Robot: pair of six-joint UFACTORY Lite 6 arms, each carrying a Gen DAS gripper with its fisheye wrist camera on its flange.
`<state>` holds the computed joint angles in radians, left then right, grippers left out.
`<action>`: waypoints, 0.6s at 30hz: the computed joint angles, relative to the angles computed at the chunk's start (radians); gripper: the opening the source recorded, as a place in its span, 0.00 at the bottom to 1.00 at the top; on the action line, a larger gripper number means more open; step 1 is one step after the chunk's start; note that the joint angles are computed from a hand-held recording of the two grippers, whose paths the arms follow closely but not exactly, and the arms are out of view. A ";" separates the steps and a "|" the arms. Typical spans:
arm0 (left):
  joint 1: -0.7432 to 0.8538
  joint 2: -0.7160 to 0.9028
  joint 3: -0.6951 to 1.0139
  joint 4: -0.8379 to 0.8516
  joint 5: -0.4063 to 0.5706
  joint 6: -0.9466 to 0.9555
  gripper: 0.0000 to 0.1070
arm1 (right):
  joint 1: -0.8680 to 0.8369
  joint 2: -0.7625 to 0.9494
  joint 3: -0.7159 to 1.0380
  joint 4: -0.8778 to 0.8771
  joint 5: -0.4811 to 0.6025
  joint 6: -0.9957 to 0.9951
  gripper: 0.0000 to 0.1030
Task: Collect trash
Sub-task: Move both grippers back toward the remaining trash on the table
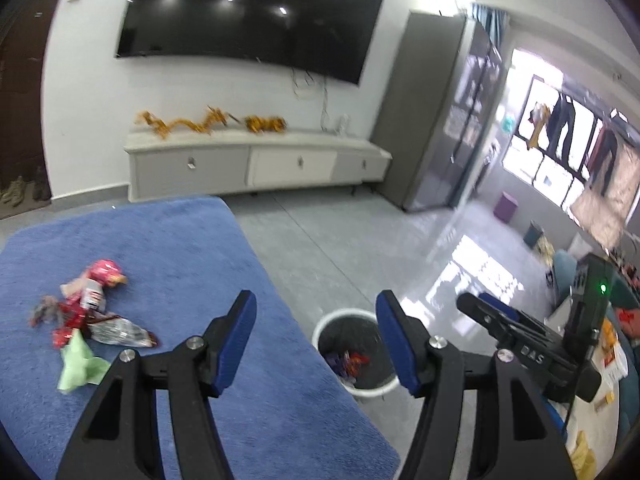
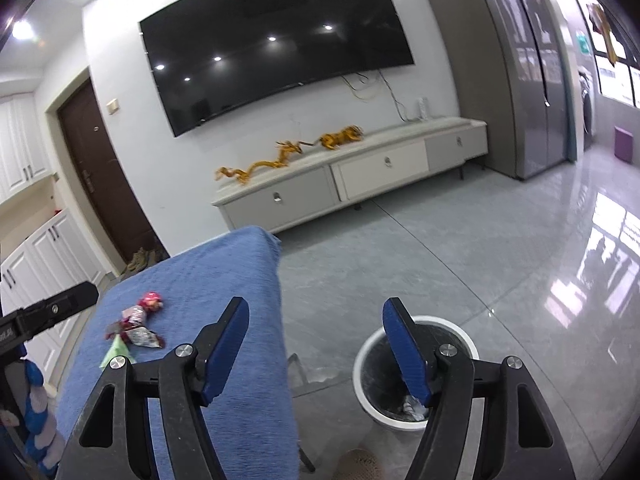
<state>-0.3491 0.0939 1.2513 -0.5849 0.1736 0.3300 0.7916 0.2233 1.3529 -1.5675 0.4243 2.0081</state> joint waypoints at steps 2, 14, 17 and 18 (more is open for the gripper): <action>0.034 -0.061 -0.060 -0.098 -0.028 0.092 0.56 | 0.032 0.000 0.017 0.009 0.025 -0.020 0.66; 0.364 -0.305 -0.261 -0.336 0.033 0.404 0.56 | 0.174 0.069 0.173 0.051 0.120 -0.161 0.68; 0.480 -0.335 -0.290 -0.449 0.058 0.551 0.56 | 0.200 0.118 0.244 0.061 0.129 -0.208 0.70; 0.519 -0.333 -0.291 -0.492 0.071 0.605 0.56 | 0.203 0.131 0.262 0.067 0.128 -0.221 0.70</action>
<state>0.1694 -0.2392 0.9604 -1.0769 0.2447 0.9348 0.9949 0.3543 1.6149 -1.5006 0.5523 1.7867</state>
